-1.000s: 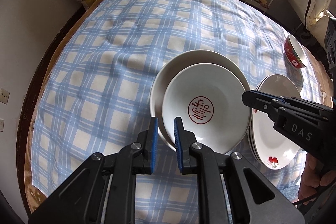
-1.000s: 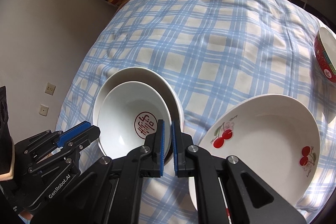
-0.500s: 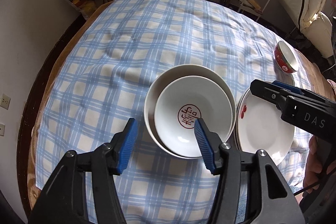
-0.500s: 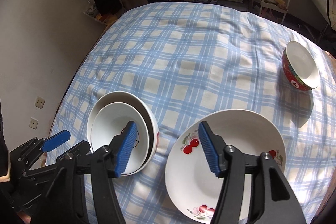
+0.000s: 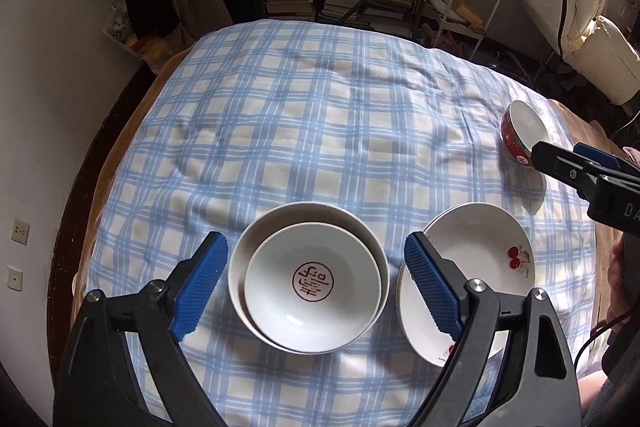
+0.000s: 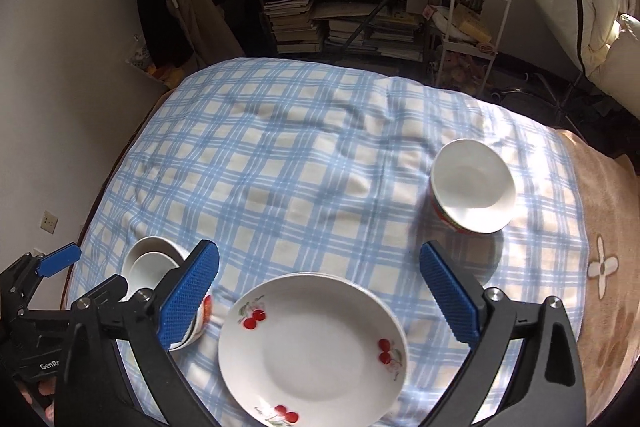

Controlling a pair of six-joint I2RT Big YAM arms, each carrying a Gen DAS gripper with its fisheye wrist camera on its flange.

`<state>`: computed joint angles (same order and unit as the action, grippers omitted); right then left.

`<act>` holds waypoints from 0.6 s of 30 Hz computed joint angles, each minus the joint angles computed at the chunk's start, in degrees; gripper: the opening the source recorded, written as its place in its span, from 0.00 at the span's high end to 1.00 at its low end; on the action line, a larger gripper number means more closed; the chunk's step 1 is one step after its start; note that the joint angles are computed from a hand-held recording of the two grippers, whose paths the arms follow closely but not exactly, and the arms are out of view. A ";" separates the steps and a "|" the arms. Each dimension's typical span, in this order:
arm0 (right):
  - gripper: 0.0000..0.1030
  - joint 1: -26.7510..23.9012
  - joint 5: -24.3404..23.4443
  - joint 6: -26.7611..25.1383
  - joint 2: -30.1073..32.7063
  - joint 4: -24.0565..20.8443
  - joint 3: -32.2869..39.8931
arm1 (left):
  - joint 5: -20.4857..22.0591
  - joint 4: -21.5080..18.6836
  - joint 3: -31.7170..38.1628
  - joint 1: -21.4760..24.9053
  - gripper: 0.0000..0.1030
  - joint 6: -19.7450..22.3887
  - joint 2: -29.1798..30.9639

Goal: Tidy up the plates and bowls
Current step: 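Close both tools on the rim of the red-patterned white bowl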

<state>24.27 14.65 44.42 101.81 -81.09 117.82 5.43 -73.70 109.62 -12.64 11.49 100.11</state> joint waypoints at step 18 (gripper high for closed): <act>0.00 -15.12 -4.35 -8.80 -9.40 9.01 -18.73 | -1.89 -4.88 26.06 -13.87 0.14 -4.42 18.78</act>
